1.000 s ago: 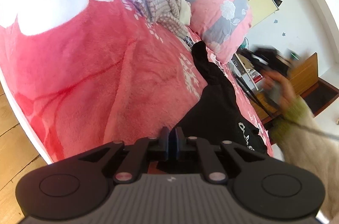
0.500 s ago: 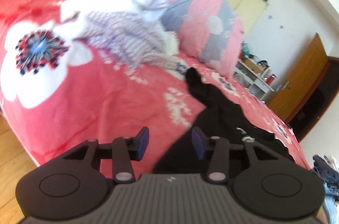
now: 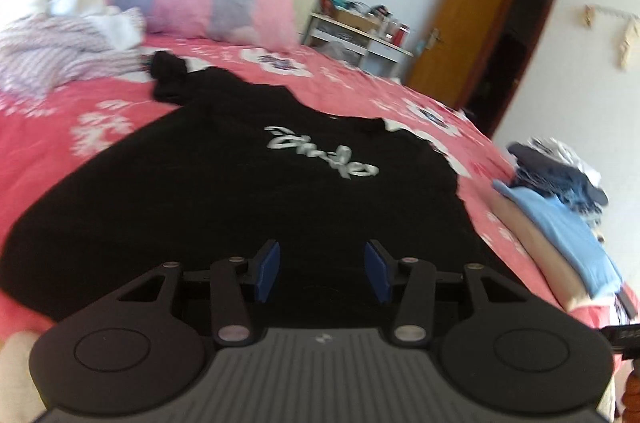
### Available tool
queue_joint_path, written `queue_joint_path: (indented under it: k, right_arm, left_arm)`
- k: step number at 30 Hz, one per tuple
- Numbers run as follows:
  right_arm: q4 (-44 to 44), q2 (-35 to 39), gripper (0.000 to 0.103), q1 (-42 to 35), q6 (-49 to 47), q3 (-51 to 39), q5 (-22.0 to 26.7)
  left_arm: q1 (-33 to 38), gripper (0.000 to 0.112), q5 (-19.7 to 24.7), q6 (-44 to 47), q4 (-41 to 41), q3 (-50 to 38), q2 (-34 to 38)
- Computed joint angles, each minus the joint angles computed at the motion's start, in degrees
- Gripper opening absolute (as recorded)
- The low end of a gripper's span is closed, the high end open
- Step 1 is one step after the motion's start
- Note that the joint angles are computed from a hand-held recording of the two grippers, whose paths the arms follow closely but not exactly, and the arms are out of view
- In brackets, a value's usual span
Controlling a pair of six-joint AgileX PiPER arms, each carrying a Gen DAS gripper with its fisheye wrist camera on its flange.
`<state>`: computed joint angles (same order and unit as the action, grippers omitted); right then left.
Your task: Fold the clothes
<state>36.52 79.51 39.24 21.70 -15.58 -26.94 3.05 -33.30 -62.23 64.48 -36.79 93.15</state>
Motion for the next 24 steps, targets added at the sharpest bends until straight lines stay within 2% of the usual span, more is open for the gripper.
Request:
queue_joint_path:
  k: [2,4,6,9,10,11,12,13,14,19,22,24]
  right_arm:
    - [3.87,-1.48,0.001,2.83,-2.85,2.07,-2.38]
    - [3.89,0.5,0.002,1.58,-2.2,2.24,-0.58]
    - [-5.26,1.05,0.003,-2.72,5.6,2.97,1.11]
    - [-14.2,-3.28,0.006,-8.64,10.69,3.38,0.08]
    - [-19.24,-4.17,0.01,-11.86,13.2,2.74,-0.8]
    - [-24.97,-3.64,0.03,-15.66,16.94,1.58,-2.55]
    - [-30.7,-1.86,0.043,-19.75,21.32,-0.23,-4.67]
    - [-36.43,0.6,0.062,-24.04,25.64,-2.55,-6.67]
    - [-40.39,4.33,0.063,-27.72,28.73,-6.15,-7.53]
    - [-53.42,26.66,0.063,-38.29,44.37,-33.89,0.1]
    - [-56.03,37.77,0.063,-41.17,51.4,-50.9,11.13]
    - [-58.11,43.69,0.061,-42.29,54.42,-59.92,16.6]
  left_arm:
    - [-2.75,0.048,1.1,0.74,-0.33,-0.78,0.35]
    - [-6.08,0.048,3.67,1.51,-1.25,-2.67,1.63]
    - [-9.25,0.048,6.37,2.39,-1.96,-4.87,3.12]
    - [-12.91,0.049,9.87,8.24,-7.17,-8.25,6.5]
    - [-13.68,0.049,11.0,9.35,-8.61,-9.49,7.78]
    - [-14.27,0.049,12.04,9.85,-9.62,-10.72,9.03]
    - [-14.64,0.049,12.93,9.52,-10.04,-11.88,10.25]
    - [-15.0,0.048,13.84,9.05,-10.32,-13.08,11.46]
    - [-15.18,0.048,14.55,8.38,-10.37,-14.23,12.55]
    - [-14.53,0.048,15.52,3.07,-7.56,-19.63,16.65]
    - [-14.3,0.049,15.55,3.11,-6.83,-23.0,18.55]
    - [-14.41,0.049,15.59,4.43,-7.5,-24.83,19.98]
